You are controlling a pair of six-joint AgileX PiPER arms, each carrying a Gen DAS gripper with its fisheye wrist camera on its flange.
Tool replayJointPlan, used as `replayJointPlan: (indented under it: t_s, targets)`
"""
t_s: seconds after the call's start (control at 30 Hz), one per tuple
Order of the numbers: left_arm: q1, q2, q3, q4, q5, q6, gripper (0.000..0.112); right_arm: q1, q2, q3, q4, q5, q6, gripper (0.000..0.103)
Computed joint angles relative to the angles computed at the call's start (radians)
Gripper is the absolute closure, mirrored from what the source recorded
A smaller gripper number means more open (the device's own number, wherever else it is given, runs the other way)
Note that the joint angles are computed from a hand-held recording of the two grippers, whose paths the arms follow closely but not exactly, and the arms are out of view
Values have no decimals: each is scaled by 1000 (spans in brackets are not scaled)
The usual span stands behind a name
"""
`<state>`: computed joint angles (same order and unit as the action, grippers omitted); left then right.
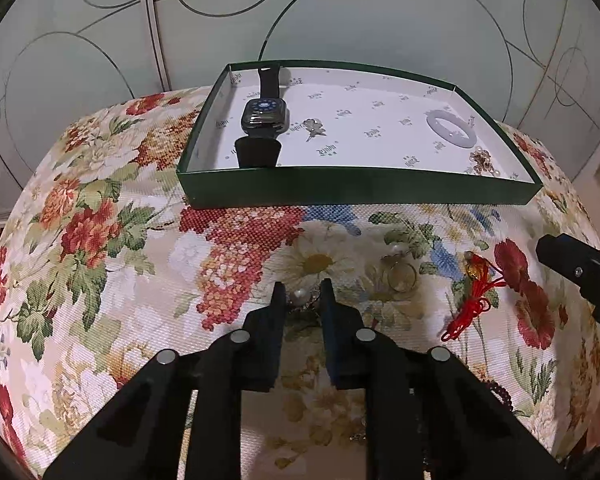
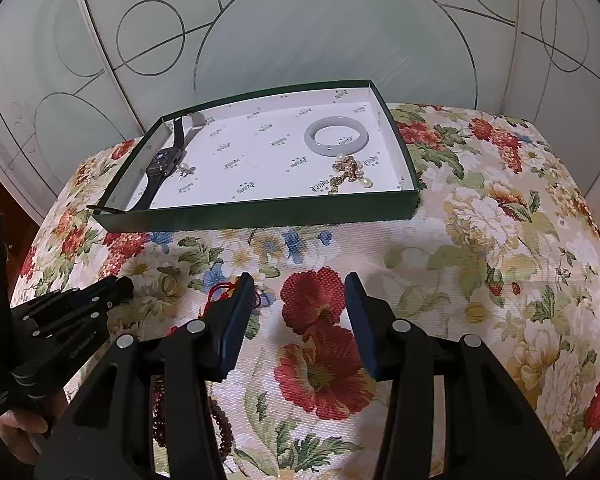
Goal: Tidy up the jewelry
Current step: 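Grasp the second pearl earring with the left tool while the right tool grasps the red tassel charm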
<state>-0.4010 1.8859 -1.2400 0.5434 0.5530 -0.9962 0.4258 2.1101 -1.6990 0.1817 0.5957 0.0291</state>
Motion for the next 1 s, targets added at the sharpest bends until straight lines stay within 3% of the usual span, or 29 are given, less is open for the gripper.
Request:
replayJointPlan:
  t_s: [0.37,0.43,0.77,0.87,1.0]
  targets:
    - [20,-22,34,36,-10,-39,95,40,18,2,10,6,-4,54]
    - [26,-33,47,53,-11,-49,95,53,28,-12,0,10,8,47]
    - [66,-64,97,53,-30,-46,95,102,122,-130,-79,70,84,47]
    - [75,-67,106,42,-41,-36,95,121,114,-107,-159,50,118,51]
    - [78,-69,114,38,-49,-33,95,126,96,-70,-247,25,161,75]
